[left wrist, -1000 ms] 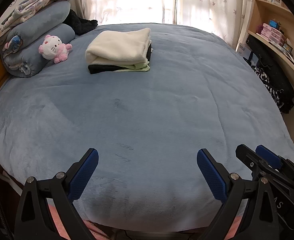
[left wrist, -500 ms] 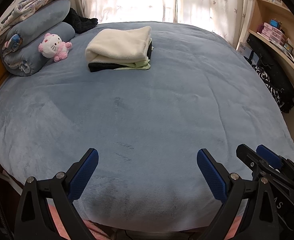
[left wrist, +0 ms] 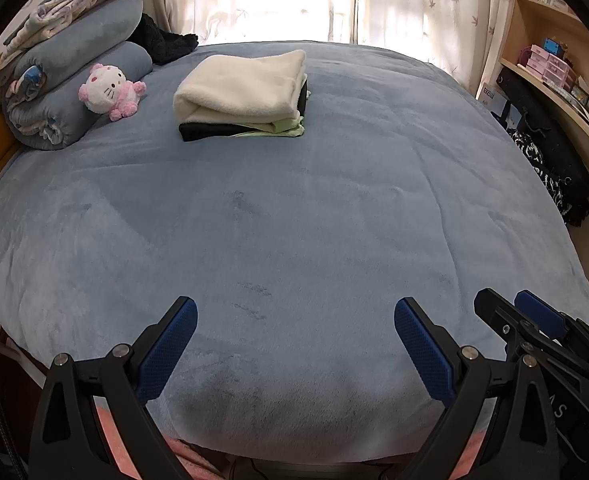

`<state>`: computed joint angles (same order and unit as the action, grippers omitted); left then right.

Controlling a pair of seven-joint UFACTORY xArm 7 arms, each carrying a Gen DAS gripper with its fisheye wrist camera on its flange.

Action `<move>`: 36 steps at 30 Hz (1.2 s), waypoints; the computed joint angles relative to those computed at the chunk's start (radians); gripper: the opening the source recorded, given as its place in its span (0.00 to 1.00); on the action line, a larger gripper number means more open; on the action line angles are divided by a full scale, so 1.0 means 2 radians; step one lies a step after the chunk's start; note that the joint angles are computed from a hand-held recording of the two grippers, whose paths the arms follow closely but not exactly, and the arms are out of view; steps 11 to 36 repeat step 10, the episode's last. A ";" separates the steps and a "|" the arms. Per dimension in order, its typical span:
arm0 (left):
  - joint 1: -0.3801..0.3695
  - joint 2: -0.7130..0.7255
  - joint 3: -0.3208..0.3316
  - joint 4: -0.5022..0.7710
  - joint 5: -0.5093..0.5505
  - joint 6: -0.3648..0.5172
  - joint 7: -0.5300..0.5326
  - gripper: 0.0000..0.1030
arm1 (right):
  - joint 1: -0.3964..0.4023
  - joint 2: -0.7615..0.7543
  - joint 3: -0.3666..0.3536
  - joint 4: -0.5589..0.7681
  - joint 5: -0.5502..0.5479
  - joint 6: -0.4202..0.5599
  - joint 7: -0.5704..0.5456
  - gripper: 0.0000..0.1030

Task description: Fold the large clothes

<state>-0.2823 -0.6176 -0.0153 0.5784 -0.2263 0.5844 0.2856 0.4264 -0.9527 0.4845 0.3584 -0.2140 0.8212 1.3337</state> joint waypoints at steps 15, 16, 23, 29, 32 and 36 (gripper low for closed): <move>0.003 0.002 0.000 0.001 0.003 0.001 -0.001 0.95 | 0.001 0.004 0.002 0.003 -0.003 0.003 0.005 0.54; 0.003 0.002 0.000 0.001 0.003 0.001 -0.001 0.95 | 0.001 0.004 0.002 0.003 -0.003 0.003 0.005 0.54; 0.003 0.002 0.000 0.001 0.003 0.001 -0.001 0.95 | 0.001 0.004 0.002 0.003 -0.003 0.003 0.005 0.54; 0.003 0.002 0.000 0.001 0.003 0.001 -0.001 0.95 | 0.001 0.004 0.002 0.003 -0.003 0.003 0.005 0.54; 0.003 0.002 0.000 0.001 0.003 0.001 -0.001 0.95 | 0.001 0.004 0.002 0.003 -0.003 0.003 0.005 0.54; 0.003 0.002 0.000 0.001 0.003 0.001 -0.001 0.95 | 0.001 0.004 0.002 0.003 -0.003 0.003 0.005 0.54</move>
